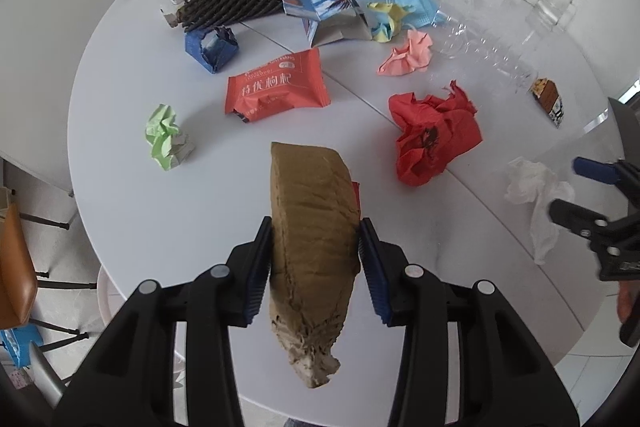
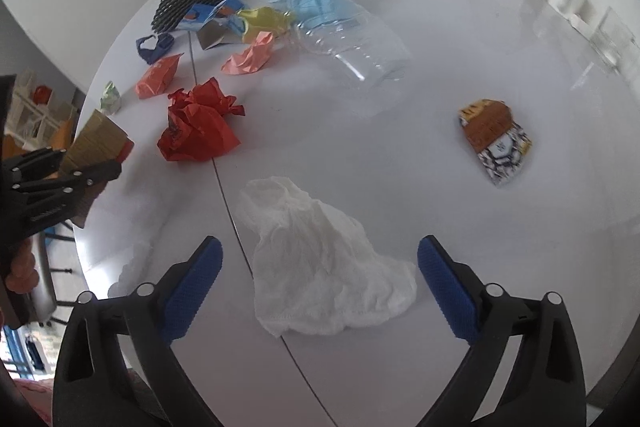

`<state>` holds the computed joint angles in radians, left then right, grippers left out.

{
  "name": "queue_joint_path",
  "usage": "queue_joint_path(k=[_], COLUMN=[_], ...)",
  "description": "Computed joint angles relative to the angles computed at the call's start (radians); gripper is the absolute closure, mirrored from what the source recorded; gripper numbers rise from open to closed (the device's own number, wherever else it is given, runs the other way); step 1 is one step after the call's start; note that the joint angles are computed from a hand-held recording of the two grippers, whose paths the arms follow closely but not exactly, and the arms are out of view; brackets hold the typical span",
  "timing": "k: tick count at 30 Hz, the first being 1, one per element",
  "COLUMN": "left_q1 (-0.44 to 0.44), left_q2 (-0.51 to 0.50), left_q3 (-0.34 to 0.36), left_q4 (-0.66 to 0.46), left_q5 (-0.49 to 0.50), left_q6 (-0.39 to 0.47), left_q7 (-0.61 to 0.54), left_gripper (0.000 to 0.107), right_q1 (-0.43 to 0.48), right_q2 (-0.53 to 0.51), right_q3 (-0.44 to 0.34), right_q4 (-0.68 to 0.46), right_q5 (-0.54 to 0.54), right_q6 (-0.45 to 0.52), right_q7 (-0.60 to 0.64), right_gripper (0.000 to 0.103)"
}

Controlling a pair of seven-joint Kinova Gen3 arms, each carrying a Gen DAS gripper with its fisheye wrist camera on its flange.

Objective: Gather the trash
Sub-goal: 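Grasp the brown paper bag with the left gripper while the right gripper grasps the white tissue, then carry both items to the white bin, releasing the bag then the tissue inside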

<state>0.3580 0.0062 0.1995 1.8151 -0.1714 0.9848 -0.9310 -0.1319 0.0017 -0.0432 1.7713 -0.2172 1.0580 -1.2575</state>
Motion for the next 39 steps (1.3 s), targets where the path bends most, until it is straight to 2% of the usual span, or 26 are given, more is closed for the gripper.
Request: queue_joint_path(k=[3,6,8,11,13,17,20,22,27,31,35,37,39], left_q1=[-0.009,-0.020,-0.029,-0.052,-0.073,-0.127,-0.175,-0.210,-0.293,-0.346,-0.383,-0.407,-0.432], left_q2=[-0.042,-0.070,-0.096,-0.146,-0.186,-0.256,-0.315,-0.351,-0.418,-0.439,-0.460,-0.469,-0.478], left_q3=[-0.003,0.007,0.011,0.016,0.013,0.010,-0.021,-0.048,-0.167,-0.281,-0.377,-0.408,-0.430], left_q4=[0.001,-0.010,-0.008,0.001,0.012,0.029,0.049,0.066,0.117,0.172,0.217,0.236,0.248], left_q5=[0.009,-0.001,-0.008,-0.008,0.000,-0.001,0.009,0.014,0.035,0.063,0.099,0.107,0.116], left_q6=[0.025,0.061,0.083,0.118,0.138,0.192,0.227,0.244,0.267,0.258,0.245,0.235,0.226], left_q7=[0.019,0.061,0.087,0.115,0.128,0.133,0.097,0.063,-0.068,-0.196,-0.318,-0.366,-0.403], left_gripper=[0.066,0.066,0.066,0.066,0.066,0.066,0.066,0.065,0.065,0.063,0.058,0.052,0.051], right_q1=[-0.017,-0.031,-0.033,-0.035,-0.035,-0.054,-0.086,-0.116,-0.222,-0.366,-0.490,-0.553,-0.590], right_q2=[0.028,0.049,0.057,0.057,0.058,0.035,0.009,0.009,0.060,0.139,0.228,0.273,0.295], right_q3=[-0.015,-0.025,-0.026,-0.027,-0.026,-0.040,-0.061,-0.078,-0.142,-0.210,-0.235,-0.237,-0.237], right_q4=[-0.002,-0.006,-0.012,-0.021,-0.035,-0.082,-0.141,-0.189,-0.308,-0.407,-0.492,-0.535,-0.552], right_q5=[0.029,0.048,0.045,0.041,0.034,0.013,-0.051,-0.103,-0.193,-0.129,-0.065,-0.017,0.000], right_q6=[-0.016,-0.017,-0.005,0.017,0.040,0.091,0.128,0.146,0.148,0.112,0.100,0.108,0.111], right_q7=[0.015,0.037,0.051,0.071,0.073,0.051,0.021,-0.016,-0.103,-0.195,-0.286,-0.337,-0.366], right_gripper=[0.019,0.038,0.058,0.078,0.084,0.086,0.086,0.086,0.083,0.083,0.083,0.083,0.083])
